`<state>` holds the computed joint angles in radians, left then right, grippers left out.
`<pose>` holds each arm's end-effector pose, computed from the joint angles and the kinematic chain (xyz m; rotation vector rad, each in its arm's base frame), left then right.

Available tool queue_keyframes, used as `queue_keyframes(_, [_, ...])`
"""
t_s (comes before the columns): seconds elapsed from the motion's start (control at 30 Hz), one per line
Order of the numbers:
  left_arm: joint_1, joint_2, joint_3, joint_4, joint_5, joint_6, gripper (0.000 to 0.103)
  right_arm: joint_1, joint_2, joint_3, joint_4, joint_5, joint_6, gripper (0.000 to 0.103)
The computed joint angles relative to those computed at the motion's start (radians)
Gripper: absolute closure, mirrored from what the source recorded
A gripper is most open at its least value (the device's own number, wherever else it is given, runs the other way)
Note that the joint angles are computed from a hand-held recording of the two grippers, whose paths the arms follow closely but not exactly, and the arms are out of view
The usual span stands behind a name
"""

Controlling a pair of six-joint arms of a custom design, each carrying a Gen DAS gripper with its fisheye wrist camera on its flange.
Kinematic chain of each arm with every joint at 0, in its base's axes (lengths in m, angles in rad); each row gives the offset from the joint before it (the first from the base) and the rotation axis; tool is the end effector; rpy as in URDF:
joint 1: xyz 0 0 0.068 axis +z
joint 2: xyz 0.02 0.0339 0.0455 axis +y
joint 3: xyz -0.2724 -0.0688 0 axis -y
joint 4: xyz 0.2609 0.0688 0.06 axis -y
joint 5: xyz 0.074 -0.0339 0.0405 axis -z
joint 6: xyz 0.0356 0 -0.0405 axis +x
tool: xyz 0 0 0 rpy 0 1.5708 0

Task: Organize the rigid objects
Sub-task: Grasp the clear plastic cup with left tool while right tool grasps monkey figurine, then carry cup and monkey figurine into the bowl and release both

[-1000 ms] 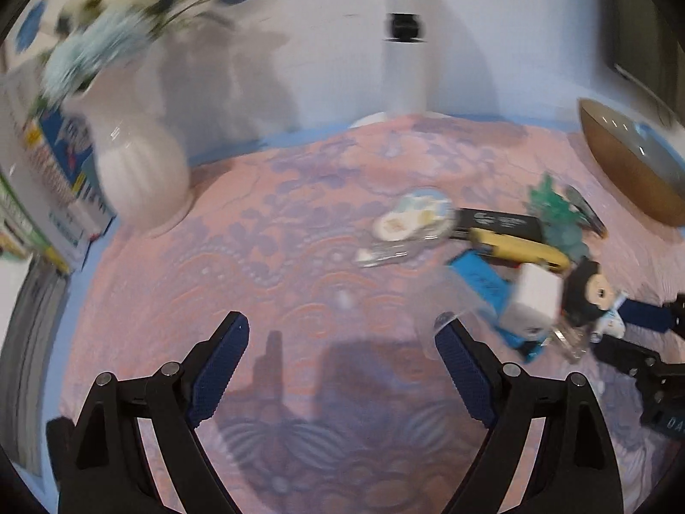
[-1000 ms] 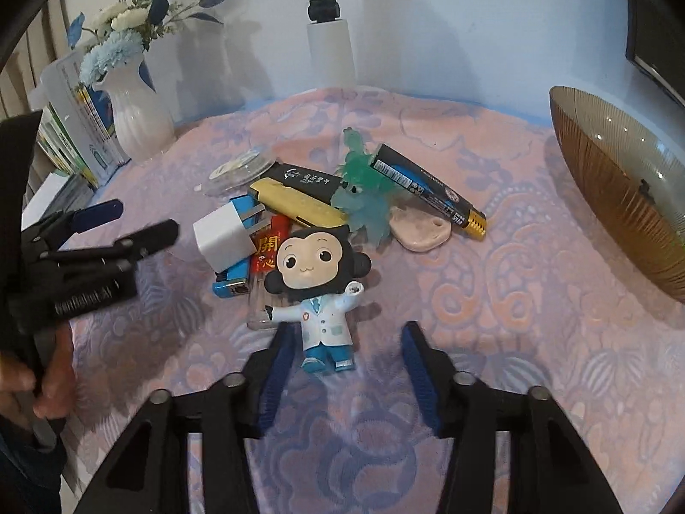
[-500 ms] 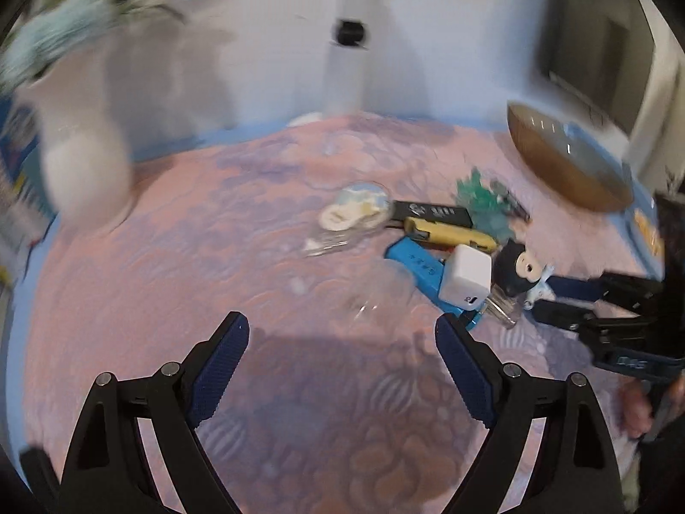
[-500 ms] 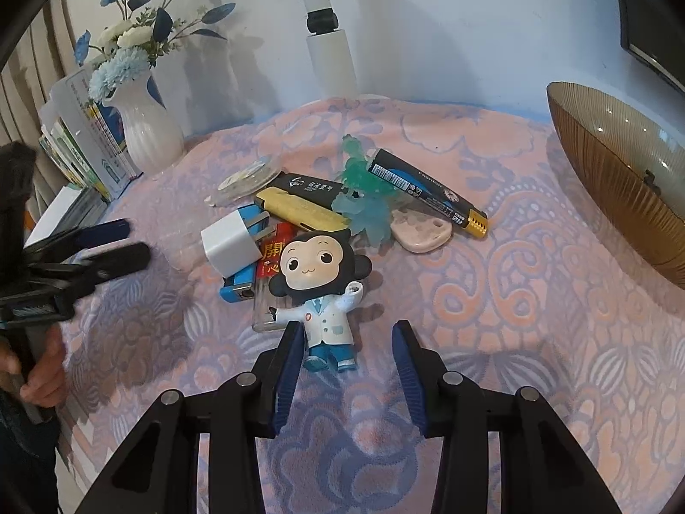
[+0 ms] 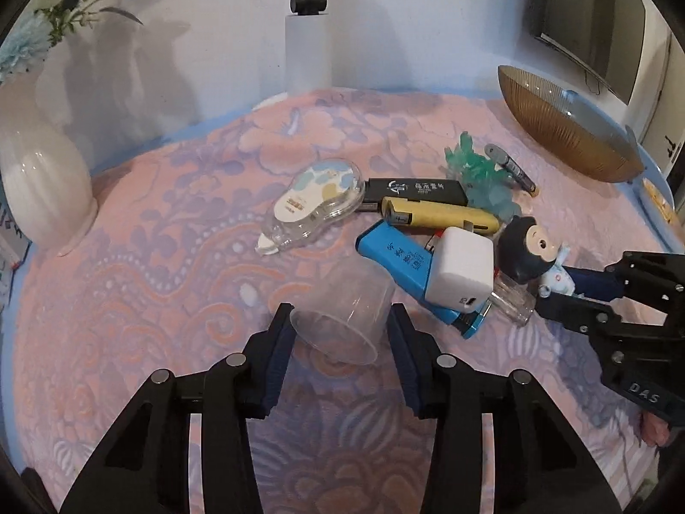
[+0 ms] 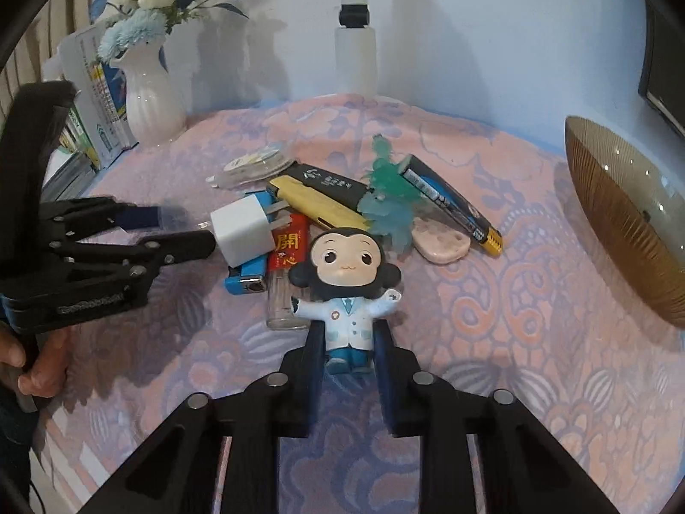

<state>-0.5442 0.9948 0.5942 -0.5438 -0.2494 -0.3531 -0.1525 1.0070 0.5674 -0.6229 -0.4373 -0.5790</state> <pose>0.1747 -0.0954 0.2076 0.1360 2.4711 -0.0681 0.1879 -0.0136 0.1942 -0.6708 2.4154 0.2868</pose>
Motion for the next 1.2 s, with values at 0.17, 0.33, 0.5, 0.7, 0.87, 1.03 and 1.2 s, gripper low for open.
queue_keyframes(0.17, [-0.072,-0.118,-0.012,-0.056,-0.054,-0.065,0.063,-0.108,-0.002,0.026,-0.095,-0.093,-0.070,0.082])
queue_keyframes(0.33, [-0.288,-0.181,-0.012,-0.155,-0.198,-0.253,0.063,-0.352,-0.052,0.049,-0.318,-0.178,-0.341,0.082])
queue_keyframes(0.5, [-0.434,-0.189,-0.038,-0.166,-0.250,-0.418,0.062,-0.650,-0.028,0.054,-0.547,-0.217,-0.722,0.082])
queue_keyframes(0.7, [-0.449,-0.152,-0.039,-0.169,-0.266,-0.435,0.062,-0.637,0.008,0.071,-0.575,-0.196,-0.685,0.079])
queue_keyframes(0.87, [-0.436,-0.162,-0.046,-0.166,-0.246,-0.439,0.062,-0.496,-0.049,0.035,-0.468,-0.166,-0.478,0.078])
queue_keyframes(1.03, [-0.455,-0.112,-0.031,-0.165,-0.254,-0.436,0.062,-0.458,-0.015,0.050,-0.480,-0.191,-0.404,0.044])
queue_keyframes(1.2, [-0.459,-0.095,-0.025,-0.169,-0.259,-0.436,0.062,-0.400,-0.103,0.014,-0.420,-0.158,-0.293,0.062])
